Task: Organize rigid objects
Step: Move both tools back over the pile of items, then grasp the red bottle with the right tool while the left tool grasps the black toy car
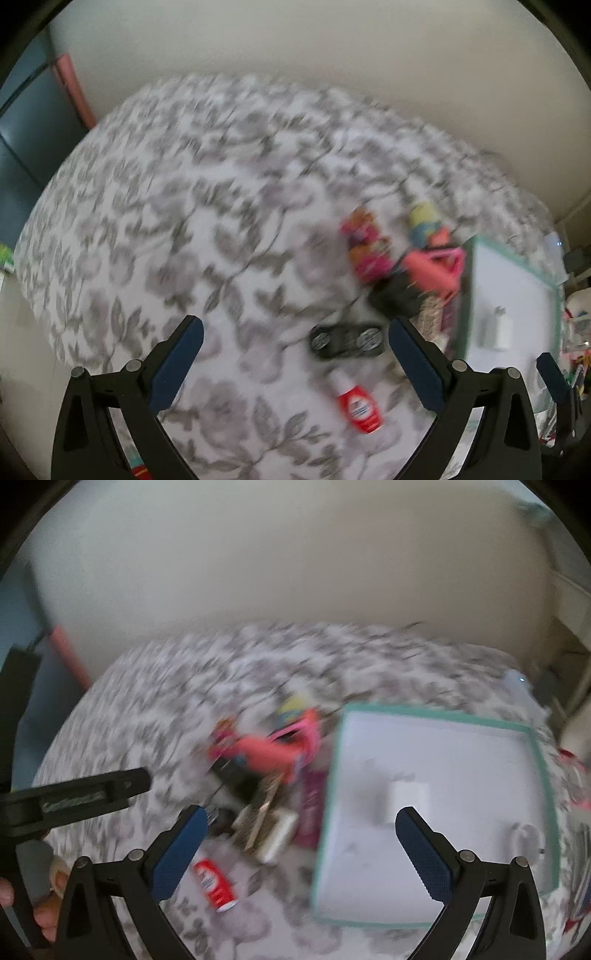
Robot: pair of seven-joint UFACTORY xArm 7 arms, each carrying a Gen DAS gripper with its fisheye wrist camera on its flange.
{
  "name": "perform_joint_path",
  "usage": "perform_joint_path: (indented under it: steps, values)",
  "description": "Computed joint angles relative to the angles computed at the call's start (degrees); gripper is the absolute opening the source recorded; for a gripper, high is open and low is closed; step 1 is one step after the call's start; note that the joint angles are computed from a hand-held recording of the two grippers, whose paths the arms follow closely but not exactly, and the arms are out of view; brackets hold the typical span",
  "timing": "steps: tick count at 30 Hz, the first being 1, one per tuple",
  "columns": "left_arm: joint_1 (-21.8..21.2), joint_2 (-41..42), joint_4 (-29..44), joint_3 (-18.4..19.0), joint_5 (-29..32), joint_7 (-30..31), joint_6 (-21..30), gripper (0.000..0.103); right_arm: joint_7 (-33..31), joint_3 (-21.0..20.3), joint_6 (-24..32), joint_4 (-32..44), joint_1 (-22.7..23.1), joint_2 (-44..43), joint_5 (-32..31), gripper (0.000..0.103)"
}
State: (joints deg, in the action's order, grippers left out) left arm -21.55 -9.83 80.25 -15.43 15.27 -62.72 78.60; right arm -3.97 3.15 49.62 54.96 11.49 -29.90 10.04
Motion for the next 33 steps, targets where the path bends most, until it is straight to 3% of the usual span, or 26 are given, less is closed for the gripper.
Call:
perform_joint_path:
  steps: [5, 13, 20, 23, 33]
  values:
    - [0.6, -2.6, -5.1, 1.1, -4.6, 0.2, 0.6, 0.100, -2.5, 2.1, 3.3, -0.7, 2.6, 1.2, -0.9, 0.097]
    - [1.7, -3.5, -9.4, 1.8, -9.9, 0.0, 0.4, 0.100, -3.5, 3.0, 7.6, -0.9, 4.3, 3.8, -0.3, 0.078]
    - [1.9, -3.5, -10.8, 2.1, -11.7, 0.6, -1.0, 0.100, -3.6, 4.0, 8.0, -0.6, 4.7, 5.7, -1.3, 0.068]
    - [2.2, -4.3, -11.7, 2.2, -12.0, -0.1, -1.4, 0.100, -5.5, 3.1, 9.4, 0.0, 5.8, 6.1, 1.0, 0.053]
    - [3.0, -5.0, -12.8, 2.3, -12.2, 0.9, -2.6, 0.100, -6.8, 4.8, 9.9, -0.1, 6.6, 7.2, -0.2, 0.038]
